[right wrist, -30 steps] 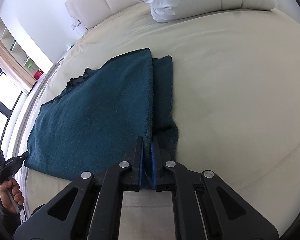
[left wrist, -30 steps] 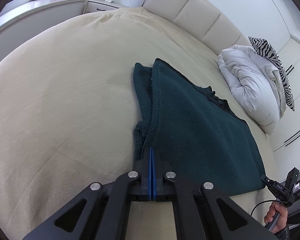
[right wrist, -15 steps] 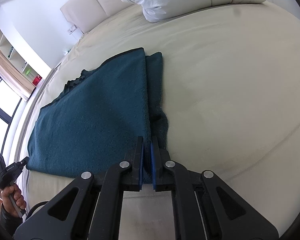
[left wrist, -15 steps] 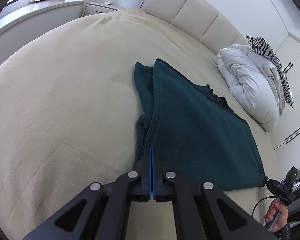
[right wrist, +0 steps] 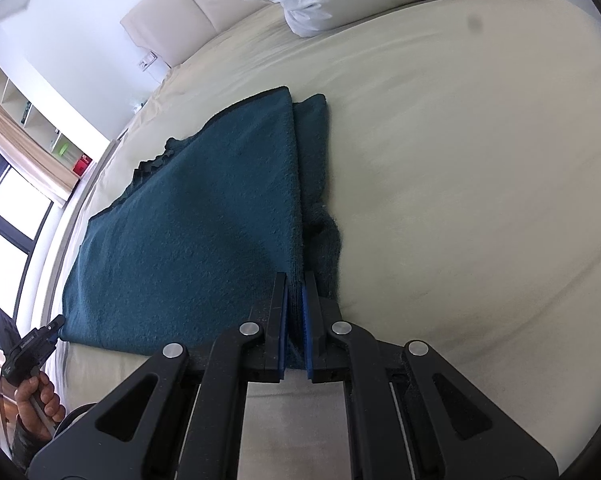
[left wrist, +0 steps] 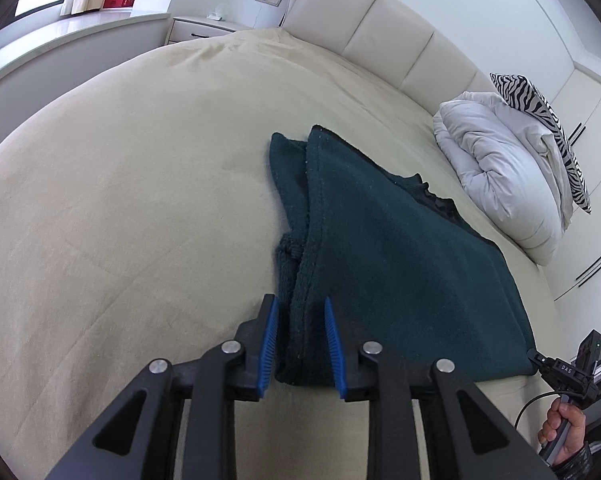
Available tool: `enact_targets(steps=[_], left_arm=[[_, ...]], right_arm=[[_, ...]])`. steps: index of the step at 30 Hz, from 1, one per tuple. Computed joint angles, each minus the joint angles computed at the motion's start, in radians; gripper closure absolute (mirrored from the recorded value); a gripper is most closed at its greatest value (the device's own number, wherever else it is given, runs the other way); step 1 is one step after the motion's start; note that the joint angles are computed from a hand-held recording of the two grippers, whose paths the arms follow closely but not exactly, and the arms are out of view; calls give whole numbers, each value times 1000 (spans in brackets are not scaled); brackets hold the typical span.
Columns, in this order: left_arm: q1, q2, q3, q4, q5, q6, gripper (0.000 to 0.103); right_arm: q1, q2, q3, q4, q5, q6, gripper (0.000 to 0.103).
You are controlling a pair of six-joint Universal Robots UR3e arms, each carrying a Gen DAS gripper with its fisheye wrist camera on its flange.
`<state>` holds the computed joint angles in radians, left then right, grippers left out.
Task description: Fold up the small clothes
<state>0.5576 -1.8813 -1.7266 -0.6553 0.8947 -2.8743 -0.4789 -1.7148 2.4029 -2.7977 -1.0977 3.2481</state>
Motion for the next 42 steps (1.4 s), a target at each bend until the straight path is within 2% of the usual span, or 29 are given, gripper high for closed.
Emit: enact_targets(steps=[6,10,14,23,30,42], left_arm=[[-33,-28,36,4,58,10,91],[-26,-16,22,7,47,27,94],[-7,7,-13,17,27,36,95],[26,66,-104,36,-7,43,96],[27,91,-149,88,10,44,97],[23,53,-126,70,24,59,96]], right_arm=[[22,13,-19,9,-16,5,97],[59,28,-44,10,-65,12,97],[85,30,-51,-4,-103,35,98],[71,-37,-16,21,-115,26,98],[104,28,-36,-11,-151,35,98],[62,-30,13,4,-106,58,98]])
